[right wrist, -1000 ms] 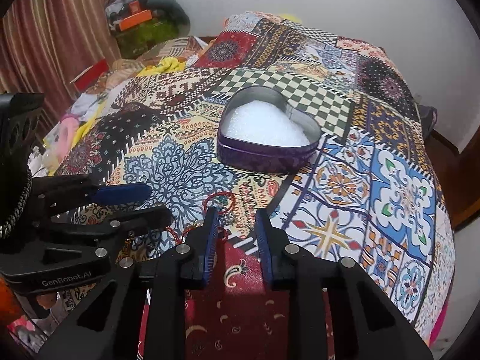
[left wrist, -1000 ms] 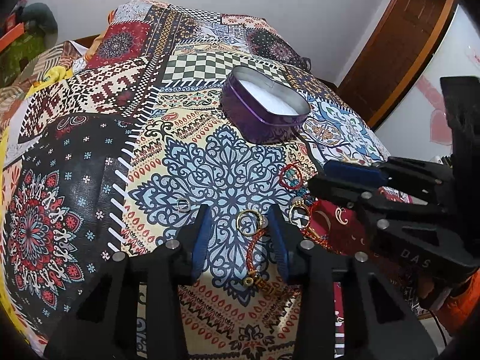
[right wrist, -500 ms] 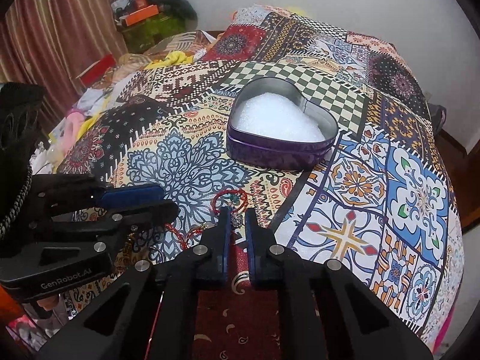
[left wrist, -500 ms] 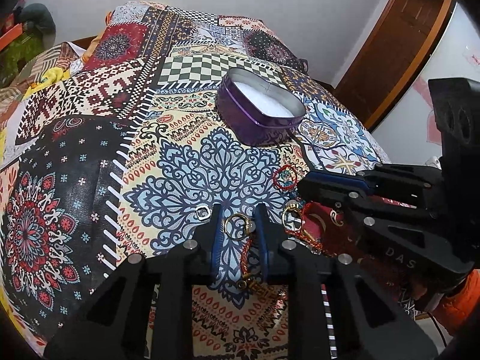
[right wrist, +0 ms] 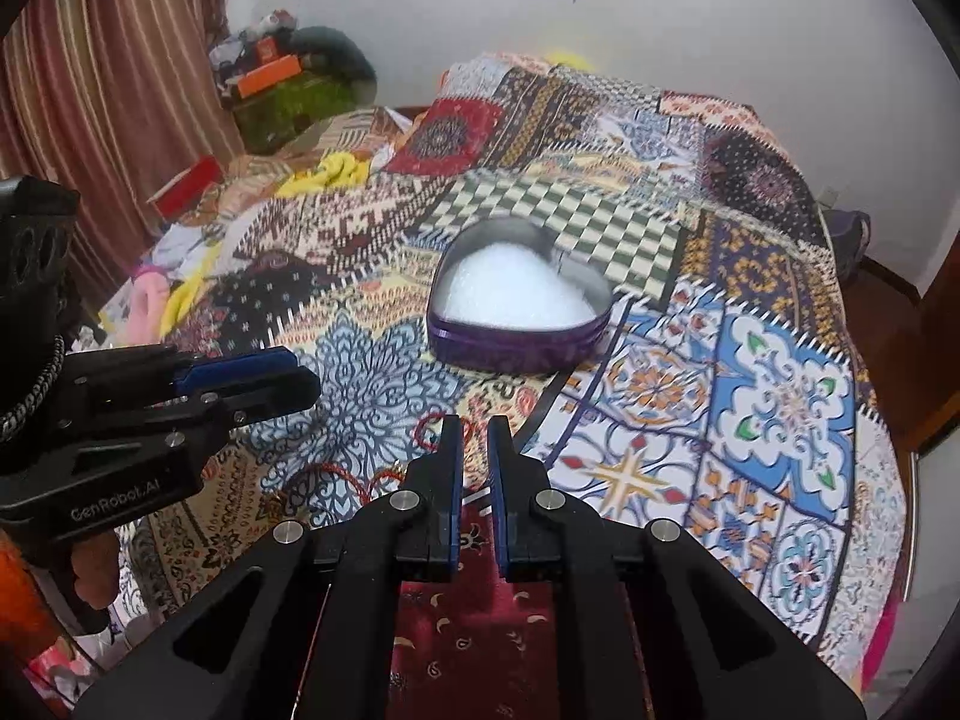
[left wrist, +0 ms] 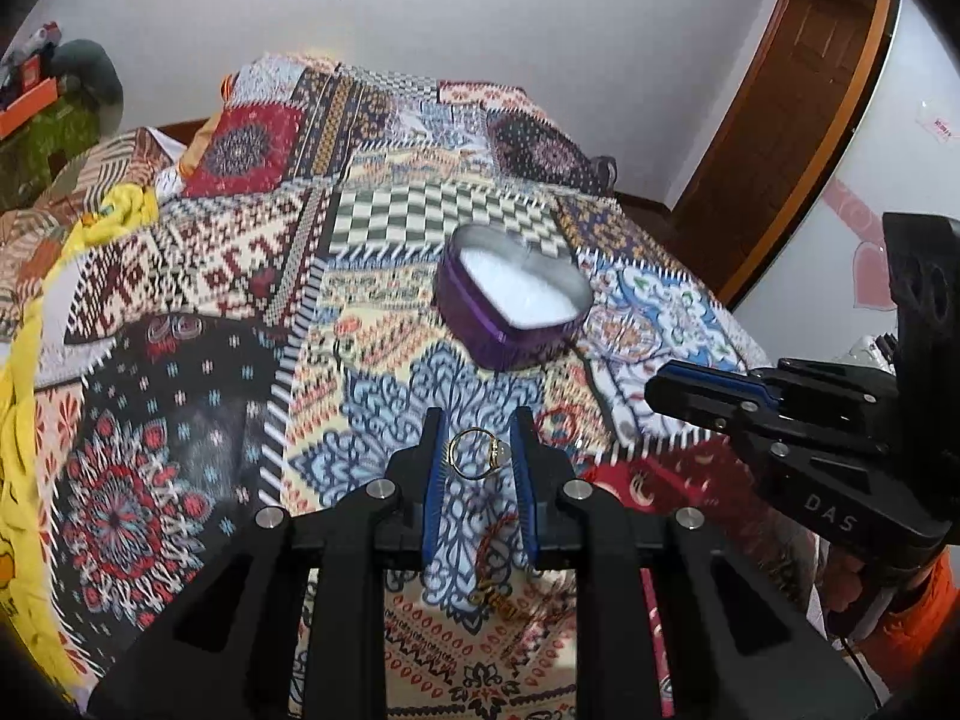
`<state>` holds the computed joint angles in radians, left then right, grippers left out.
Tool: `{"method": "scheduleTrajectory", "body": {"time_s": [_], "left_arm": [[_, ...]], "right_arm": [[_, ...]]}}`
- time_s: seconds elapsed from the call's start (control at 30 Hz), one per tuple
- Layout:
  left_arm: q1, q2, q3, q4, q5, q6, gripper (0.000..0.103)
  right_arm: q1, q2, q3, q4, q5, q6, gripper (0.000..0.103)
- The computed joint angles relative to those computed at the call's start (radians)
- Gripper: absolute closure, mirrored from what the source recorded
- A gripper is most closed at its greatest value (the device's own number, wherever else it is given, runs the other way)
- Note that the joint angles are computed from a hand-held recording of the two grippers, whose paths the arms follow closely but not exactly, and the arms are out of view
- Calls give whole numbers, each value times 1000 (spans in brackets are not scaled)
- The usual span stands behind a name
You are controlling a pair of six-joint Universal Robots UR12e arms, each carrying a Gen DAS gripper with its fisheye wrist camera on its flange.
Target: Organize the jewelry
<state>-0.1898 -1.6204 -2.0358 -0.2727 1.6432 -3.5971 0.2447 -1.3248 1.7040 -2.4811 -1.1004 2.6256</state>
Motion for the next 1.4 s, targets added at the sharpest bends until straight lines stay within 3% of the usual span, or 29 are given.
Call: {"method": "scheduleTrajectory", "body": {"time_s": [0.23, 0.4, 0.57, 0.67, 0.93, 1.0, 1.07, 1.4], "left_arm": [[-8, -8, 27, 36, 39, 24, 83], [-11, -8, 28, 41, 53, 22, 83], [-5, -4, 14, 16, 46, 4, 83], [2, 0, 4, 0, 44, -12, 83], [15, 8, -18, -1, 42, -42, 83], [15, 8, -18, -1, 44, -41, 83], [15, 7, -18, 1, 44, -39, 83], [1, 0, -8, -2, 54, -31, 83]], "right_arm": [[-13, -9, -2, -52, 40, 37, 96], [-6, 1, -19, 18, 34, -1, 94], [9, 19, -37, 115, -6, -48, 68], [16, 20, -29, 97, -40, -64, 68], [31, 37, -43, 121, -103, -100, 68], [33, 39, -44, 119, -104, -100, 72], [34, 44, -49, 121, -111, -95, 83], [38, 44, -39, 88, -115, -108, 96]]}}
